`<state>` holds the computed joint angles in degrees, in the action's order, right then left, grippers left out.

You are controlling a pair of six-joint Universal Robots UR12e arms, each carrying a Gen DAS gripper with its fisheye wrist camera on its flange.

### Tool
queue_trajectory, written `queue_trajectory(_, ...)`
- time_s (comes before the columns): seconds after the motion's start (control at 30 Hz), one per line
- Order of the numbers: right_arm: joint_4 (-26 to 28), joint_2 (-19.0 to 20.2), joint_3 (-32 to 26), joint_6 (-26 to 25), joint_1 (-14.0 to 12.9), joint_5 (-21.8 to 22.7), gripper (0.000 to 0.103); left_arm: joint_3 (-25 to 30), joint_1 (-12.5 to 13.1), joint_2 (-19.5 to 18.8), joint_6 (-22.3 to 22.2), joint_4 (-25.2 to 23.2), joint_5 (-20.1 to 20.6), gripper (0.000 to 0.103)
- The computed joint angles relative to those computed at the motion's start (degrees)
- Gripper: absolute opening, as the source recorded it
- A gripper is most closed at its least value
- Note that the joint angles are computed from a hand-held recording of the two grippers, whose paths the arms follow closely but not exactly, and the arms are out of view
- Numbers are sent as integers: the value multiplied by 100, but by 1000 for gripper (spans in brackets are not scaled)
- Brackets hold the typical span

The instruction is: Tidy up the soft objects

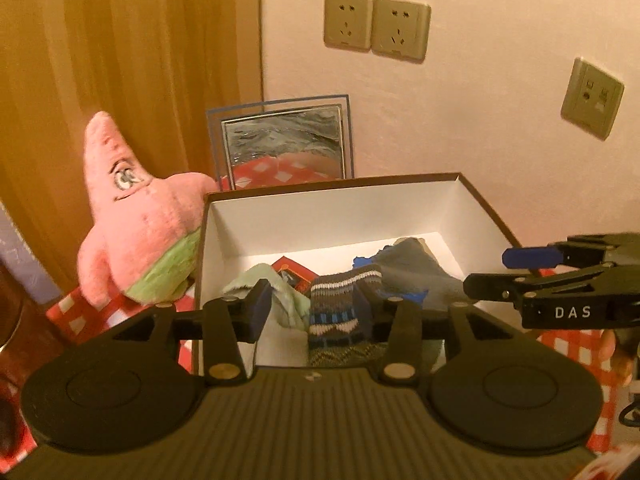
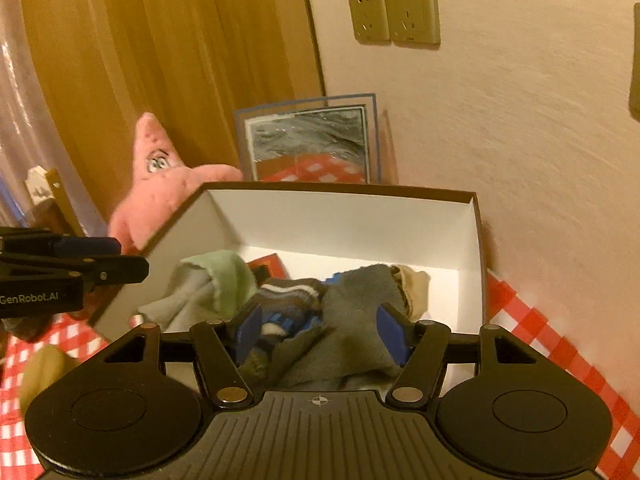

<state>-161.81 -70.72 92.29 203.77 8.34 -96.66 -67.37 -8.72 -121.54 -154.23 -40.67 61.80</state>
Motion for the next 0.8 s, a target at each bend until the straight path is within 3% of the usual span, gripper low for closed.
queue_trajectory(0.4,-476,-544,504,-217,223,11,64,-1164,177,978,-470,549,105,42)
queue_trajectory(0.8,-562,-1165,1128,-384,395,875,64,-2439,273,2037,-1039,818,533,42)
